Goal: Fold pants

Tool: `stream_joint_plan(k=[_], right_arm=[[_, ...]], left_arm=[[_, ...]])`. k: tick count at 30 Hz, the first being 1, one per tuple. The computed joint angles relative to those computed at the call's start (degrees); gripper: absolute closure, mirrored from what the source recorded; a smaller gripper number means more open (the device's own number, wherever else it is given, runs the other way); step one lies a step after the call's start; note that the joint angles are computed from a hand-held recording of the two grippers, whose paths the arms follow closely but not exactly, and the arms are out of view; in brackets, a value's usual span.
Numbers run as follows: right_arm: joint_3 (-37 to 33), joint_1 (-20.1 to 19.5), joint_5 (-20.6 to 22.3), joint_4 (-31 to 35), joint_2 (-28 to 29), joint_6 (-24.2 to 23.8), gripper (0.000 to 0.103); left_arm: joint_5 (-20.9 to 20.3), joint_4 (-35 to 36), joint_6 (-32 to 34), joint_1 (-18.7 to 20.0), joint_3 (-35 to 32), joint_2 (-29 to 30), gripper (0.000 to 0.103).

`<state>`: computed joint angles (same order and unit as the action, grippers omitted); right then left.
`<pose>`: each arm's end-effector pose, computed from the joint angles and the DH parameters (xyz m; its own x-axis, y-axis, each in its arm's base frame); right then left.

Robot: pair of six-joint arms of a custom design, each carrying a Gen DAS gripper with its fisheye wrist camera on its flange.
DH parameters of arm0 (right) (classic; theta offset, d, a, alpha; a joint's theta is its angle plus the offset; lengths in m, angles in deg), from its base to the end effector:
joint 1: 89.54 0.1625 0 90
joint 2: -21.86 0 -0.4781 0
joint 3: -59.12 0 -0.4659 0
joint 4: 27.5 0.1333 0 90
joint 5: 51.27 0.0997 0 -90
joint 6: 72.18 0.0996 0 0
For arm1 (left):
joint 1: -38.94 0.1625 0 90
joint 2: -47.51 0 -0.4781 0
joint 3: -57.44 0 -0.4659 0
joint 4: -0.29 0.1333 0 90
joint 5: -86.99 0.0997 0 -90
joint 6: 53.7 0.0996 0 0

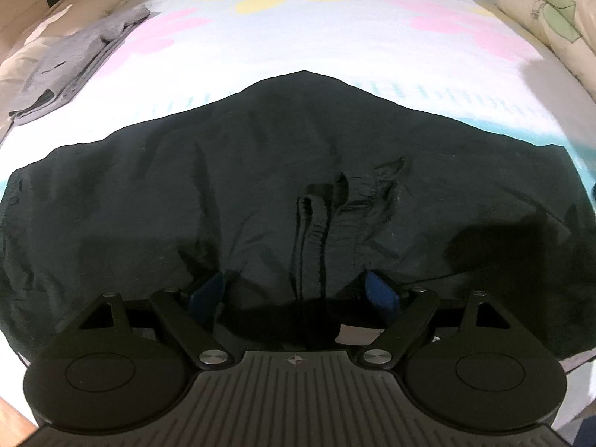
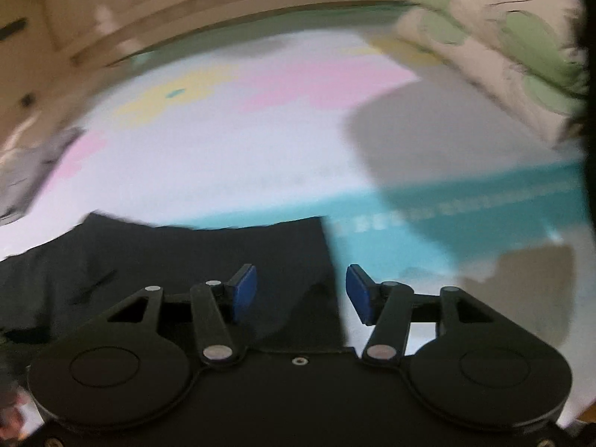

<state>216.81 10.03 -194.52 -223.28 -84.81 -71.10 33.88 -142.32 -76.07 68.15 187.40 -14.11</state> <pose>0.0963 -0.2496 0.3054 -0.7005 0.5565 0.4468 -0.0827 0.5586 -0.8253 -0.3191 -0.3996 0.0464 -0.5493 0.5402 -0.6375 0.6824 0.7303 0.0308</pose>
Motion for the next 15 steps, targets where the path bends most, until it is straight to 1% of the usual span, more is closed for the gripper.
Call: stream_joint_plan(k=[2,4,6,7,8,9,11,12,13,15], right_arm=[[-0.2,-0.4,2.7,4.6,-0.5,1.2,0.043],[-0.8,-1.8,6.3,12.0,-0.9,2.8,0.043],[-1.2,-2.8,9.1,15.8,0.8,3.7,0.042],[-1.4,-3.5,11.2,17.4,1.6,3.7,0.035],[-1.4,-3.0,11.4,16.5,3.2,2.7,0.031],[-1.6,-1.7,10.9,15.2,4.9,1.3,0.03],[-1.9,-1.8,15.2,17.4,4.0,-1.1,0.033],[-1.8,-2.0,16.7,16.4,3.8,-1.4,0.033],[-1.6,-1.2,16.4,14.0,4.4,-0.8,0.033],[-1.5,0.0,15.0,9.6,5.9,-0.7,0.032]], left_arm=[[0.3,0.3,-0.5,0.0,0.0,-0.2,0.02],[0.8,0.5,0.0,-0.2,0.2,-0.5,0.02],[1.7,0.3,0.8,-0.6,0.6,-0.8,0.02],[1.7,0.0,1.3,-0.6,0.9,-1.1,0.021],[1.7,-0.2,1.6,-0.7,1.0,-1.5,0.021],[2.0,-0.3,1.8,-0.8,1.2,-2.3,0.022],[3.1,-2.4,2.4,-1.0,2.1,-4.0,0.021],[3.1,-4.2,3.0,-0.8,2.5,-5.1,0.021],[3.2,-6.0,3.2,-0.5,3.0,-6.3,0.021],[5.2,-7.7,2.2,0.1,3.5,-8.2,0.021]])
